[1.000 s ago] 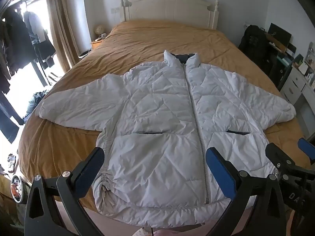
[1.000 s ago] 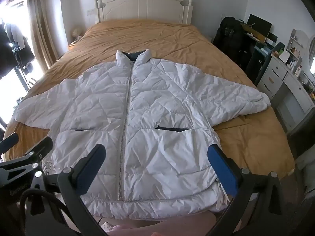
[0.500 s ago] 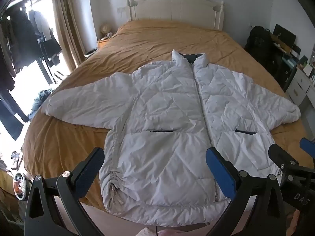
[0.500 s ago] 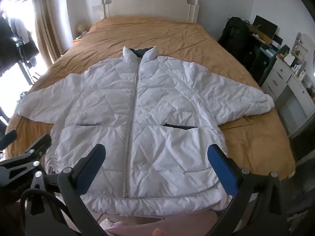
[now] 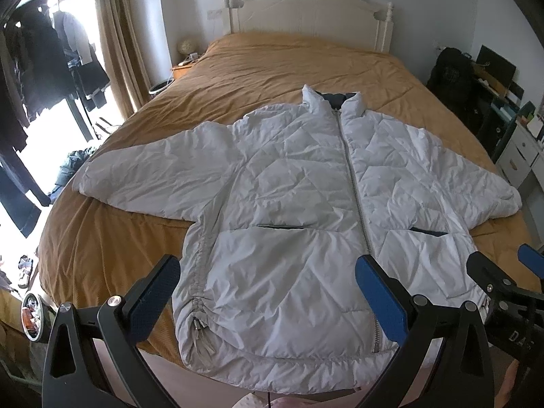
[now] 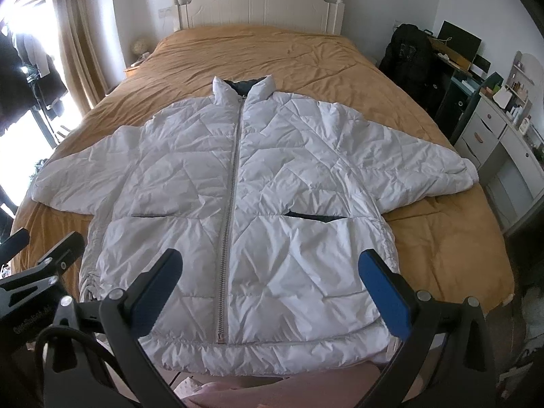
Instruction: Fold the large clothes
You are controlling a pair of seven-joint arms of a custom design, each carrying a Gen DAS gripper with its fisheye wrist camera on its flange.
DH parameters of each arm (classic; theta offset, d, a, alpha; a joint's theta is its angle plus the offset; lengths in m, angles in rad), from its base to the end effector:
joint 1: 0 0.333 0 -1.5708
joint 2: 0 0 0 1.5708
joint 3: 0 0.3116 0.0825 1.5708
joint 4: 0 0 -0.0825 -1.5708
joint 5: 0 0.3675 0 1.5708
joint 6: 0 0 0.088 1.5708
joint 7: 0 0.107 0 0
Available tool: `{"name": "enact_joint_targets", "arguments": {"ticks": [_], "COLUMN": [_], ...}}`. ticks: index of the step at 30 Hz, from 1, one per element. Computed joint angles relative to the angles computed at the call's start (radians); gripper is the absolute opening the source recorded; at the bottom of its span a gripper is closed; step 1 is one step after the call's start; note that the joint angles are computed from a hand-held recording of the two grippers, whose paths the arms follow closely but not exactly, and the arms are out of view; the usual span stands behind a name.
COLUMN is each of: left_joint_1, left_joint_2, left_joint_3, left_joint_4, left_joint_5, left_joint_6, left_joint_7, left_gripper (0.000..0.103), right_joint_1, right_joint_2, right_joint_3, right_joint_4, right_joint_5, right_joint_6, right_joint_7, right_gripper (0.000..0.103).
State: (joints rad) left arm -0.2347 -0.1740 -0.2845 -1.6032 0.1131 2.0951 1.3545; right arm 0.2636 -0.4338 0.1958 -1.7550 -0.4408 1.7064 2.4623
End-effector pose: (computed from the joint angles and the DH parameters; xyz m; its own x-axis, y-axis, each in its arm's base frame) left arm 0.4431 -0.2681 0.7545 -0.3234 -0.9459 -0.0263 -0.7324 0.2678 -0.6259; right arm 0.3658 0.1674 0.7627 -0.4523 -0.8913 0.0331 -0.7229 0.3446 -0.5989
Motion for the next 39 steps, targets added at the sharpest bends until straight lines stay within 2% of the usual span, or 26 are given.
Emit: {"name": "enact_joint_targets", "arguments": {"ticks": [26, 39], "left_joint_1": [-0.014, -0.014], "left_joint_2": [0.044, 0.036], "left_joint_3": [0.001, 0.008], "left_joint_4": [0.04, 0.02], "left_joint_5": [0.026, 0.014], "left_joint_6": [-0.039, -0.037], "left_joint_7": [-0.027, -0.028], "left_gripper": [0.103, 0.103], "right_joint_1": [-0.004, -0.004], "right_joint_2": [0.017, 0.018], "right_joint_3": [-0.018, -0.019], "right_joint_4": [-0.006, -0.007], "right_joint_5": [0.026, 0.026], "right_joint_6": [0.021, 0.024], "right_joint_7": [-0.022, -0.024], "right_gripper": [0.103, 0.103]}}
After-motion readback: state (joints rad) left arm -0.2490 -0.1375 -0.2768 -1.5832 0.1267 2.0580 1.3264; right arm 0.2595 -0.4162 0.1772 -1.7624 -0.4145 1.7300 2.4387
